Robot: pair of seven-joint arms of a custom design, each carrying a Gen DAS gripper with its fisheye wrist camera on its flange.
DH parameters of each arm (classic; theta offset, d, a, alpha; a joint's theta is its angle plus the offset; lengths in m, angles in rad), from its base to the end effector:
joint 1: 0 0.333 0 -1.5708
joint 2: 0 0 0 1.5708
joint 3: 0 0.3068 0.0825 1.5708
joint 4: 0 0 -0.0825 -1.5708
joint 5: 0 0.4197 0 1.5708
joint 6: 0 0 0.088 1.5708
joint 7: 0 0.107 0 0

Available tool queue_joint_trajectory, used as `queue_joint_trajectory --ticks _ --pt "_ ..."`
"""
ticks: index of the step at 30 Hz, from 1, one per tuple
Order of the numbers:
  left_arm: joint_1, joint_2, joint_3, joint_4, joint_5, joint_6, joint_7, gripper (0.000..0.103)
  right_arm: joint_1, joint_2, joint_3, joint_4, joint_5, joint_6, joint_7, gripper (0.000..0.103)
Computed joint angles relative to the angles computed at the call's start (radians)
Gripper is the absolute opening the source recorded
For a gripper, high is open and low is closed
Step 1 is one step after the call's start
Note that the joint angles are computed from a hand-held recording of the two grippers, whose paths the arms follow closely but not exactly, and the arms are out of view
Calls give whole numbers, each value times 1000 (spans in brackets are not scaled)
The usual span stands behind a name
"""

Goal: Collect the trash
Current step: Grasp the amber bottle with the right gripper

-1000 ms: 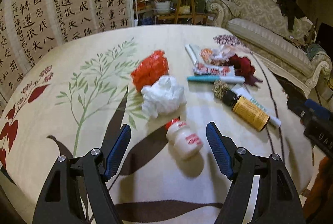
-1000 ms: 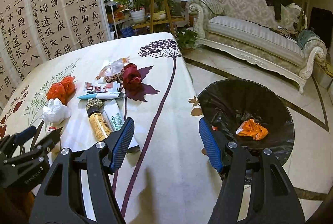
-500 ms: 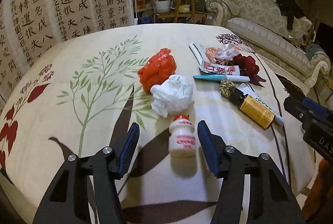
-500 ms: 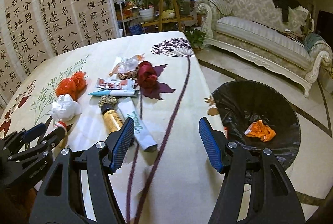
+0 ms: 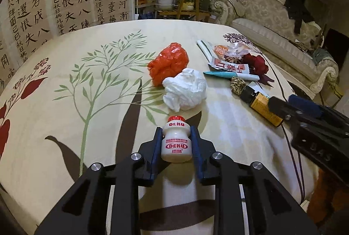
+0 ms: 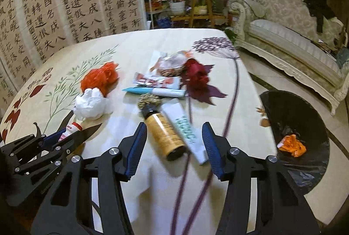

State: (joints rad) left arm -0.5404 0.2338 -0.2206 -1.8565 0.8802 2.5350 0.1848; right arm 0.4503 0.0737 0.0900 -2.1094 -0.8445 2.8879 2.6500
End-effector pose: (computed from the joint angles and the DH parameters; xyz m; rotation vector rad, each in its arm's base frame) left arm 0.4918 -0.4690 0.4173 -1.8389 1.8074 -0.7818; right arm 0.5103 0.3561 0.4191 -1.8770 1.5226 -0.5855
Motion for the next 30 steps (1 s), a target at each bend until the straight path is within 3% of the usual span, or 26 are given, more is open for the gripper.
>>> queue_joint_trajectory --ticks 8,16,21,30 --pt "11 -37 0 -40 22 -2 -42 27 17 45 23 28 247 -1 -262 46" --pt "33 -51 -10 -57 37 -8 -63 27 45 58 -5 55 245 -7 -245 46" --pt "43 -59 -10 -70 38 1 -68 27 48 74 -2 71 284 -28 -290 35" --pt "47 -62 -16 -69 73 -23 -81 27 69 99 -19 104 268 -59 -270 34"
